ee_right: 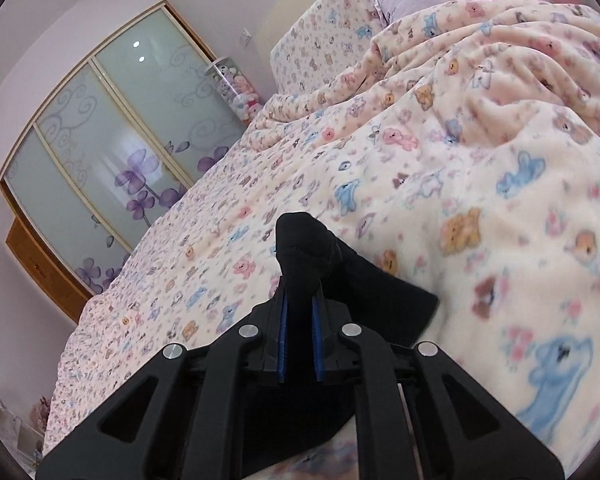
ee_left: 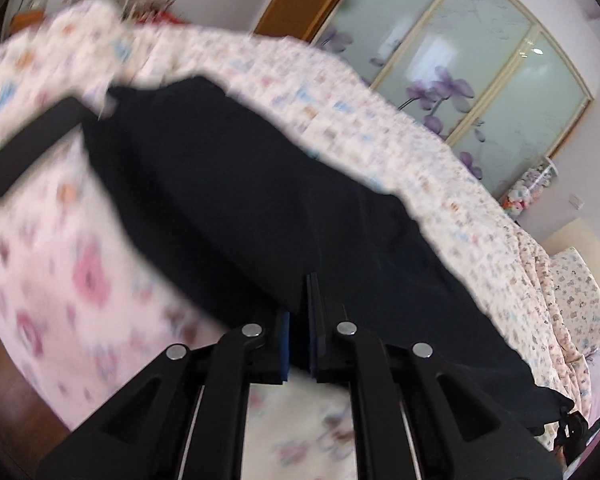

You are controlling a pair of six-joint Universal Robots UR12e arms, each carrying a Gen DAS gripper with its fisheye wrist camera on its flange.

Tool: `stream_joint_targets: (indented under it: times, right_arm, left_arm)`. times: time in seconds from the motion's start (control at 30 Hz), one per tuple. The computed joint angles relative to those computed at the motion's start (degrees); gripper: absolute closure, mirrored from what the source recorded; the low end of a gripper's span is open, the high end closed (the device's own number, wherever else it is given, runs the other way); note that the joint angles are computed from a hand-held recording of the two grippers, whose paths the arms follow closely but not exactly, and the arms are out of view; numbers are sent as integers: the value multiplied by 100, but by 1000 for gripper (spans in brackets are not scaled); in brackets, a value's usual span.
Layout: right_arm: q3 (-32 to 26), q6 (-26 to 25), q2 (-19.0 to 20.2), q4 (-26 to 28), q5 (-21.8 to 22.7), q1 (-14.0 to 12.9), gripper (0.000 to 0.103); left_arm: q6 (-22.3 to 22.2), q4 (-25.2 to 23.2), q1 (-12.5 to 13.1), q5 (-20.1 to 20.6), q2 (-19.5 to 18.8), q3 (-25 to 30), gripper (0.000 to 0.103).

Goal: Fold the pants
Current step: 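Lift the hems with the right tool and carry them over toward the waistband, then lower the hems onto the waistband and open the right tool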

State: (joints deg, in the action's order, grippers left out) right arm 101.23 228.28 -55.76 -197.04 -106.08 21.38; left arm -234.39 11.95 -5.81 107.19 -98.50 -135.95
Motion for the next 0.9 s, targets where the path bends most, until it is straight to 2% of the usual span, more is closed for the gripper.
stream_joint_targets:
  times: [0.07,0.13,0.2,0.3,0.33,0.37,0.47,0.53,0.6,0.67,0.7,0.73,0.77,0.8,0.83,0.9]
  right_arm:
    - [3,-32,-21,26,64,-19,93]
    - [1,-66,-31,121,58,-18,93]
    - [-10,-34,-61,621,74,-32,93]
    - [128,298,-124,1019,492,-143,93]
    - [210,392,-158,1075,706,-200,93]
    - [259,434,-179,1080,844,-229,93]
    - [448,346,-315,1081,1225,-301,91]
    - [545,254,-422,1102,1106,-289,91]
    - [625,107,-545,1028,598,-198,91]
    - [559,-427,-585,817,225,-74,90]
    - [474,-779,-571,700,280,-34,90]
    - [343,-1205,-531,568,574,-15,90]
    - [149,-1720,-462,492,1101,0,90]
    - [-97,-2249,-375,588,1584,46,90]
    - [-269,-2581,-311,693,1847,91,90]
    - [-1003,-3670,19,1218,2881,276,90]
  left_arm:
    - [-140,99,-35,68,-94,-25,97]
    - [-94,123,-130,281,-178,25,96]
    - [82,9,-216,472,-204,70,93]
    - [274,-10,-278,585,-163,53,83]
    - [330,18,-318,689,-145,38,72]
    - [373,-37,-419,977,-125,49,57]
    - [649,142,-770,1912,-187,116,31]
    - [917,415,-964,2382,-268,189,18]
    - [1282,715,-1123,2641,-374,314,9]
    - [1622,949,-1248,2659,-503,495,3]
    - [1705,1019,-1304,2655,-574,583,2]
    - [1776,1116,-1358,2651,-667,676,2]
    - [1839,1249,-1453,2692,-816,806,2]
    - [1891,1352,-1519,2771,-934,893,2]
    - [1930,1384,-1635,2968,-1099,1046,2]
    - [2181,1619,-1768,3172,-1353,1241,2]
